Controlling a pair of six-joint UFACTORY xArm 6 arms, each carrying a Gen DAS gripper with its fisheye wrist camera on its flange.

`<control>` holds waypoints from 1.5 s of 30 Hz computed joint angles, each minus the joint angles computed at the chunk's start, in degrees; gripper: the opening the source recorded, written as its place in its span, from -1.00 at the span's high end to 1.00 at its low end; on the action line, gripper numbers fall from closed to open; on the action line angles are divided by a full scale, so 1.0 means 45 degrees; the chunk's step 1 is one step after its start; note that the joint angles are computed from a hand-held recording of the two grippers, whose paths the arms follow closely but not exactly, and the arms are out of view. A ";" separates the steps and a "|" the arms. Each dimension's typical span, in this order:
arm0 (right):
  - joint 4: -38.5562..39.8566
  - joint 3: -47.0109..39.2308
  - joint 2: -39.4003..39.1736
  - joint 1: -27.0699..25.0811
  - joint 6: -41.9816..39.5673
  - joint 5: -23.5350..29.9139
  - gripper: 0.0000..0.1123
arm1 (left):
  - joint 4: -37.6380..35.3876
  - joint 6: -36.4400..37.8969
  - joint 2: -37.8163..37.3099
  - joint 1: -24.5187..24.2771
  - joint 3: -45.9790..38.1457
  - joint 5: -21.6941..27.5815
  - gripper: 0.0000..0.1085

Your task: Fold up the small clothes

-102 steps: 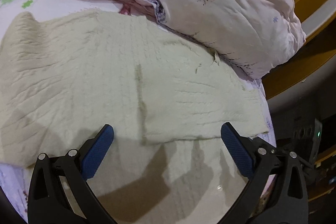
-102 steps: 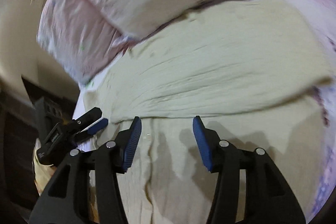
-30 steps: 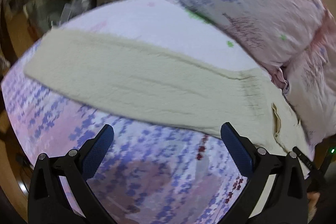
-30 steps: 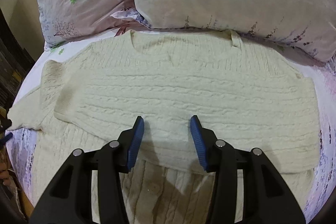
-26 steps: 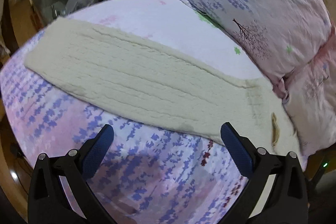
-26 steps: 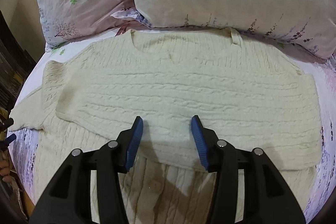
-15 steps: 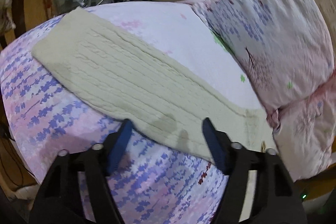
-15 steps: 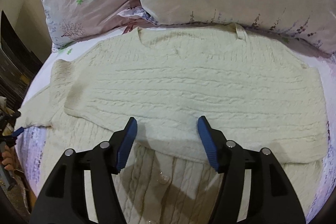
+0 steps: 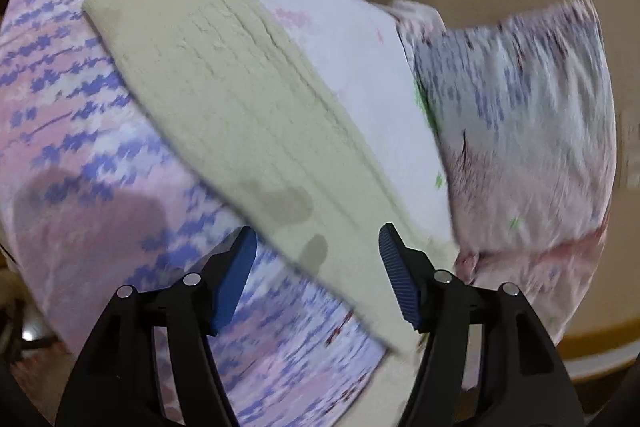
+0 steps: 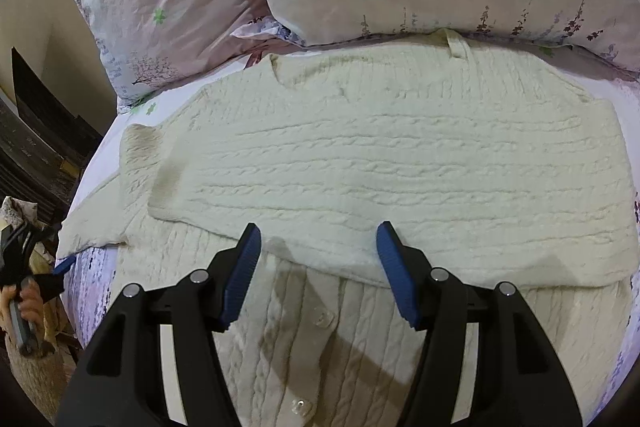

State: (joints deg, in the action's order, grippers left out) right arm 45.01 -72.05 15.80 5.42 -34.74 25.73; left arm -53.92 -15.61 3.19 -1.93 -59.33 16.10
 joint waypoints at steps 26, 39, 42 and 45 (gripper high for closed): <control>0.1749 0.0987 -0.1010 -0.1144 -0.1595 -0.0233 -0.08 | 0.3518 0.2560 0.1923 -0.2966 -0.3869 -0.3285 0.86; 0.2234 0.1733 -0.1346 -0.2337 -0.1464 -0.0866 -0.08 | 0.3213 0.6575 0.7550 -0.6797 -1.0925 0.1209 0.86; 0.2211 0.1843 -0.1391 -0.2542 -0.1378 -0.1110 -0.08 | 0.3901 0.6479 0.8028 -0.7063 -1.1280 0.1567 0.86; 0.2279 0.1819 -0.1389 -0.2645 -0.1392 -0.1191 -0.08 | 0.3928 0.6797 0.7694 -0.7090 -1.0696 0.1779 0.86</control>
State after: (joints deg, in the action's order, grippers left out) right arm 55.26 -63.87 9.55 -6.49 -41.01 20.37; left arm -36.24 14.98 37.81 -33.84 -107.46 24.10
